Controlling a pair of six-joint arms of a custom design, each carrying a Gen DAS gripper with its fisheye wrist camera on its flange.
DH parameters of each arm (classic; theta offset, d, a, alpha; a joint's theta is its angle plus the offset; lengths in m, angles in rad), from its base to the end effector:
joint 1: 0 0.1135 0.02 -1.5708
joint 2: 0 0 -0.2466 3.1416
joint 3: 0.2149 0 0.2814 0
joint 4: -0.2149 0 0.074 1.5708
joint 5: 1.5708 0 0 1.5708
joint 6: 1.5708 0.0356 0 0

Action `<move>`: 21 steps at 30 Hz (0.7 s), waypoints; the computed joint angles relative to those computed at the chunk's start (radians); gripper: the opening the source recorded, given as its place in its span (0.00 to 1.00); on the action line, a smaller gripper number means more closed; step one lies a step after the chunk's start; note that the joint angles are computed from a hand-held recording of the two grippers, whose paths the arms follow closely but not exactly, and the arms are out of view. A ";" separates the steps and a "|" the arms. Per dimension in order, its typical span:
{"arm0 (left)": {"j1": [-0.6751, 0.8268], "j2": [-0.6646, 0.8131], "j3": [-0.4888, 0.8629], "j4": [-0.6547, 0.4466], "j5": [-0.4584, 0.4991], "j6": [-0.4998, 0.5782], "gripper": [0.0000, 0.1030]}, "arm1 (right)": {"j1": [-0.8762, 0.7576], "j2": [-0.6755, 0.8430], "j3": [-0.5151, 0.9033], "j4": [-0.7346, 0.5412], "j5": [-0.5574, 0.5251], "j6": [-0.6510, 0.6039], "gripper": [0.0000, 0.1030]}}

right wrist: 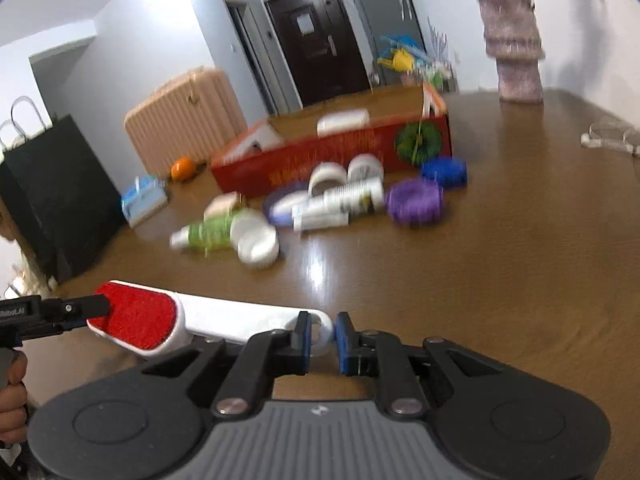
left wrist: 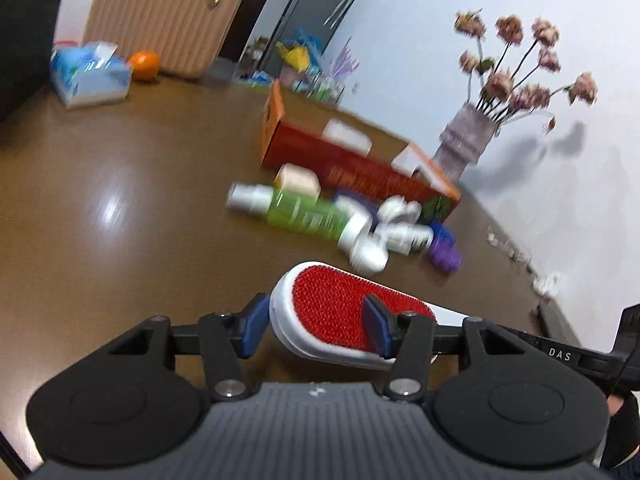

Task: Organize rigid objects
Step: 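Lift the lint brush into the cardboard box and release it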

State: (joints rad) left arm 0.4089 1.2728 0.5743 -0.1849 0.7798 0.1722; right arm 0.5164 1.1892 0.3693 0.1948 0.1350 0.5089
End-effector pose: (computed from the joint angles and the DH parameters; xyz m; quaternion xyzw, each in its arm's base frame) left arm 0.2483 0.0803 0.1416 0.0244 0.8799 -0.2536 0.4011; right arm 0.2182 0.1184 0.1184 0.0274 0.8884 0.1705 0.4254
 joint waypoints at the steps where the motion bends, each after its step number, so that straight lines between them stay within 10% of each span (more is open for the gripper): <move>1: -0.025 0.015 0.030 0.027 -0.006 -0.032 0.50 | -0.027 0.002 0.019 0.001 -0.017 -0.021 0.14; 10: -0.234 0.391 0.525 0.146 -0.123 -0.237 0.49 | -0.286 0.369 0.506 -0.019 -0.198 -0.166 0.14; 21: -0.338 1.004 1.305 -0.117 -0.231 -0.264 0.50 | -0.416 1.008 1.317 -0.332 -0.310 -0.189 0.14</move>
